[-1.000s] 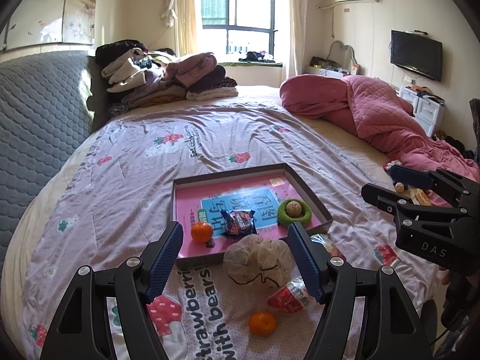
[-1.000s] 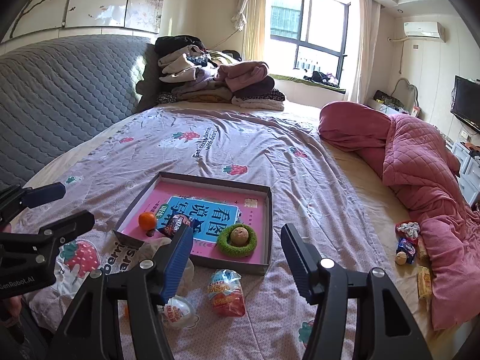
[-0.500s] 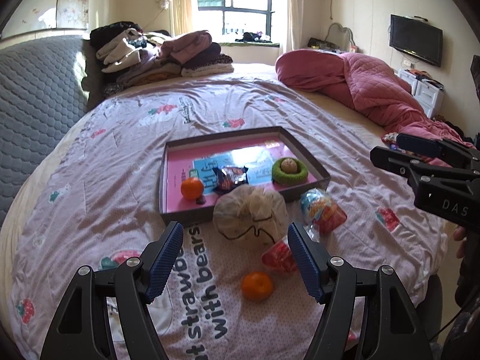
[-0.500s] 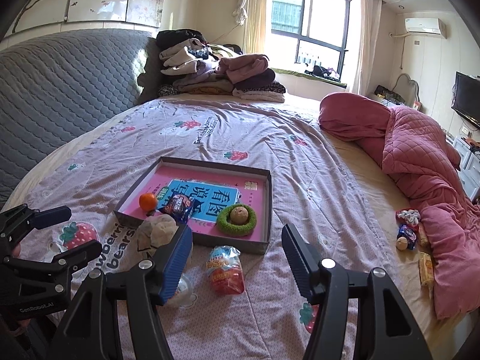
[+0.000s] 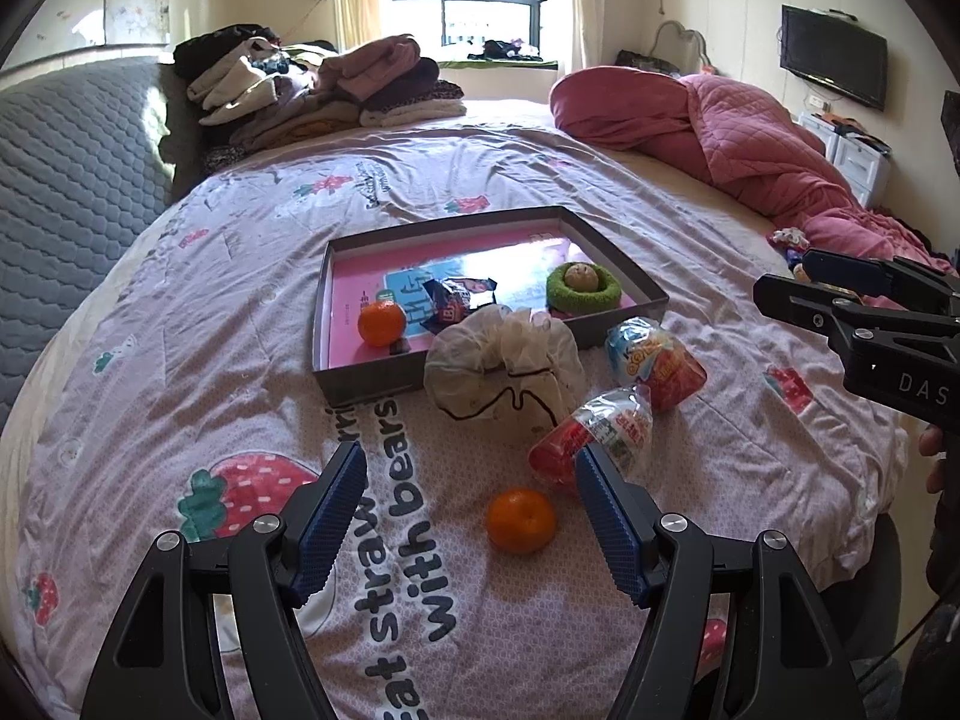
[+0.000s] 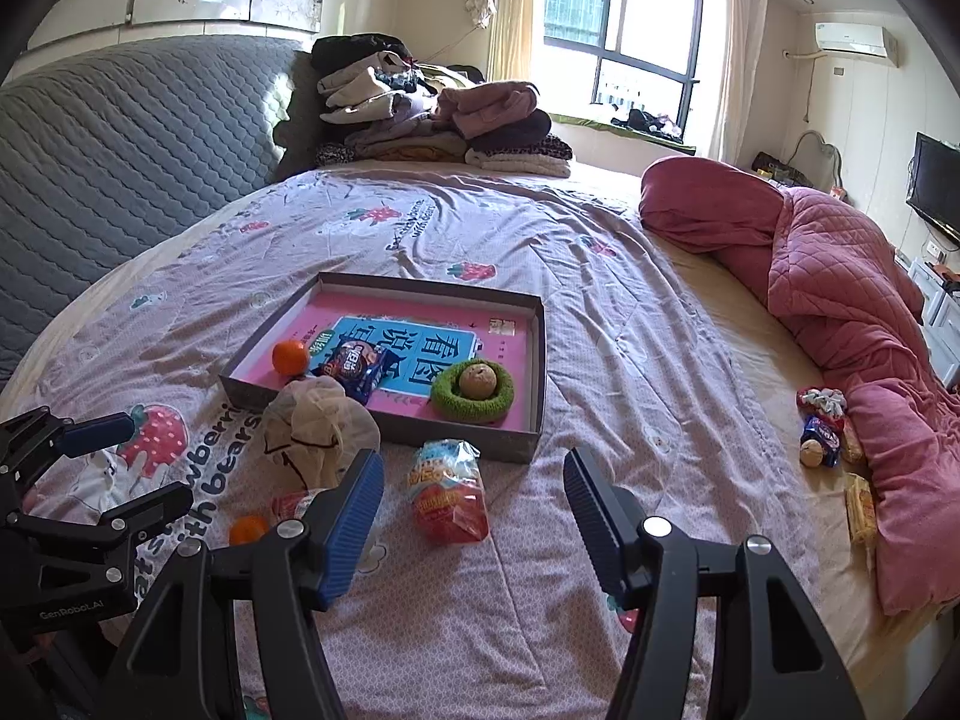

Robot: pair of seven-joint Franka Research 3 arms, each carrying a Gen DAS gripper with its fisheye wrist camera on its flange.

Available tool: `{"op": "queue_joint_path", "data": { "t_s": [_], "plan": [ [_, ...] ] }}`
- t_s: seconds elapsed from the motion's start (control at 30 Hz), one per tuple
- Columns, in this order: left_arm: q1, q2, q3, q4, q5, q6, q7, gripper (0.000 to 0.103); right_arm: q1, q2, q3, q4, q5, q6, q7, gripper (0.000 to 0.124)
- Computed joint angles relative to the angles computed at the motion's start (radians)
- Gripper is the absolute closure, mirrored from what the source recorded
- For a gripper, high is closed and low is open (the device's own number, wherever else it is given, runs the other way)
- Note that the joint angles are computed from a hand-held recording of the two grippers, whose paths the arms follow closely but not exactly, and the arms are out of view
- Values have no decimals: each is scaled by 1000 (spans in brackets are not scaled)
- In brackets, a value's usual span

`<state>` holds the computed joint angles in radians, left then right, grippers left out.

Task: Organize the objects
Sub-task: 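Move left gripper to the loose orange while right gripper moves to the red candy bag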

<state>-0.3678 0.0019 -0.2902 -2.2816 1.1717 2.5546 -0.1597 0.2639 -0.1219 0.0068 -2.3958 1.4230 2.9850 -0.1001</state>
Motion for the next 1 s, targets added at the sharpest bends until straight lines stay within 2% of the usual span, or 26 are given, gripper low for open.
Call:
{"op": "queue_joint_path", "data": {
  "t_s": [0.43, 1.0],
  "plan": [
    [-12, 24, 2, 10, 15, 7, -2, 29, -2, 9, 0, -16, -13, 1, 4, 62],
    [-20, 86, 26, 30, -33, 44, 59, 29, -22, 80, 15, 4, -36, 3, 27, 61]
  ]
}}
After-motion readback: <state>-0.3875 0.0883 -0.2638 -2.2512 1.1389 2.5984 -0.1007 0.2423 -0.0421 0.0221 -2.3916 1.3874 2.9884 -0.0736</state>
